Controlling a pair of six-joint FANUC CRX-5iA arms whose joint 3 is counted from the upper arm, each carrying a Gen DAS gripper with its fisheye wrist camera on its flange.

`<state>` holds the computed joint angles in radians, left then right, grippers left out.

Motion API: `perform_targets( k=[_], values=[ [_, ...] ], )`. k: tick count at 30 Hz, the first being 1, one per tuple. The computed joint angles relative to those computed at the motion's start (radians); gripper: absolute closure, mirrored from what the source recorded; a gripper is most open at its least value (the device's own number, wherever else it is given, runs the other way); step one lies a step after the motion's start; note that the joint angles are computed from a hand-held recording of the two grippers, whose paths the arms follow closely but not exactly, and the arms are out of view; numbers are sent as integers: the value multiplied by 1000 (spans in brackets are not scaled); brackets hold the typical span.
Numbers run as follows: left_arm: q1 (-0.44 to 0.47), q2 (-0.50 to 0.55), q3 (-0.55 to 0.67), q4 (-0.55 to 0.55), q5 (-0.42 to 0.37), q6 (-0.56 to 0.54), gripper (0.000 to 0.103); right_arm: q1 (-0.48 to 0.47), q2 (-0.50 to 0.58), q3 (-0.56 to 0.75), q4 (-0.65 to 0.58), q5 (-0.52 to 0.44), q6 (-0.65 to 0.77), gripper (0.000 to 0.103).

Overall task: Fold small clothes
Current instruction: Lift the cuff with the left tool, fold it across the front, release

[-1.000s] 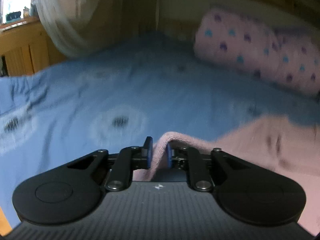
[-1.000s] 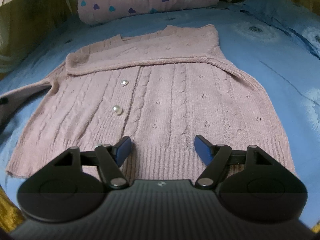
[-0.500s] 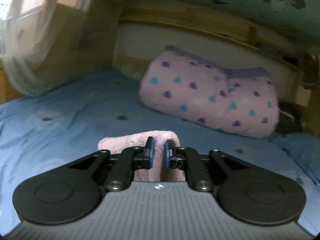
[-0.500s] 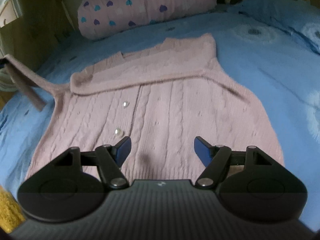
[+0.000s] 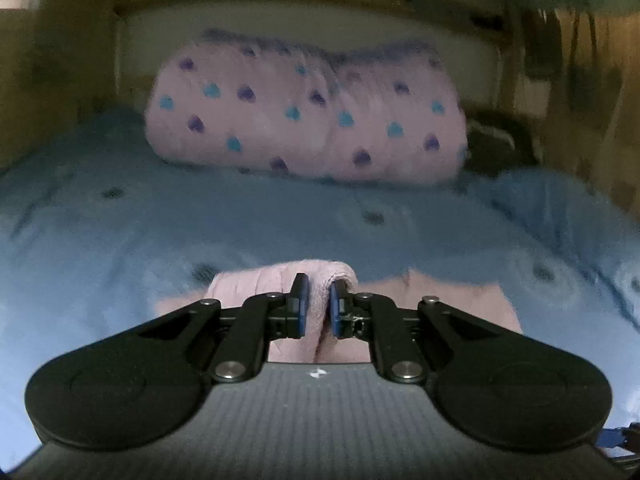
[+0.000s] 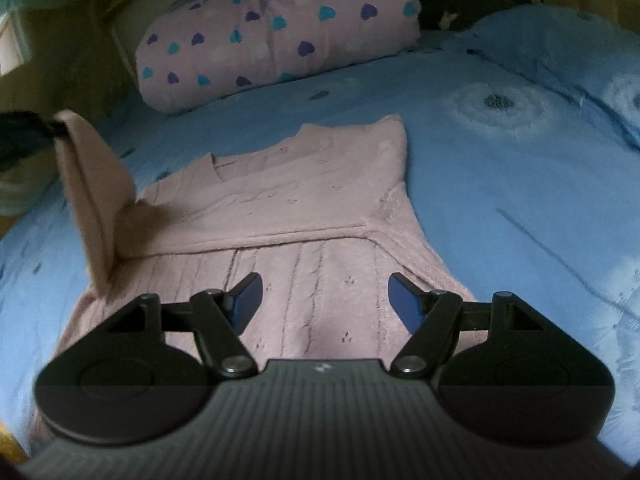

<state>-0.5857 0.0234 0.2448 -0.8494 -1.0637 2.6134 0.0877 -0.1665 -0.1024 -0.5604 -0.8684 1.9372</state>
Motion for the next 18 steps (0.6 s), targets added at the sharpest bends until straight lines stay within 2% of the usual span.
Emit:
perform_targets(
  k=[4,7,10,14,16,17,18],
  values=[
    [2,103,48,41,-22,-28,89,-48,26,7,-57,-28,-20,31],
    [27,133,43,96,2,-47,89,-41,45,15,-12,-38,-95,31],
    [52,160,42,160,28,-86,89,-37,39,6,17,-8,-128,31],
    [93,188,46,306,31,-206,87,-33,31,-4,46,21,-158,31],
    [90,196,50,335,23,-250,86,-29,34,-6,61,27,-175,31],
    [81,194,48,332,22,-266,78,-28,35,-7,65,28,-180,31],
    [71,190,48,327,14,-283,57,-30,35,-8,64,27,-180,31]
  ],
)
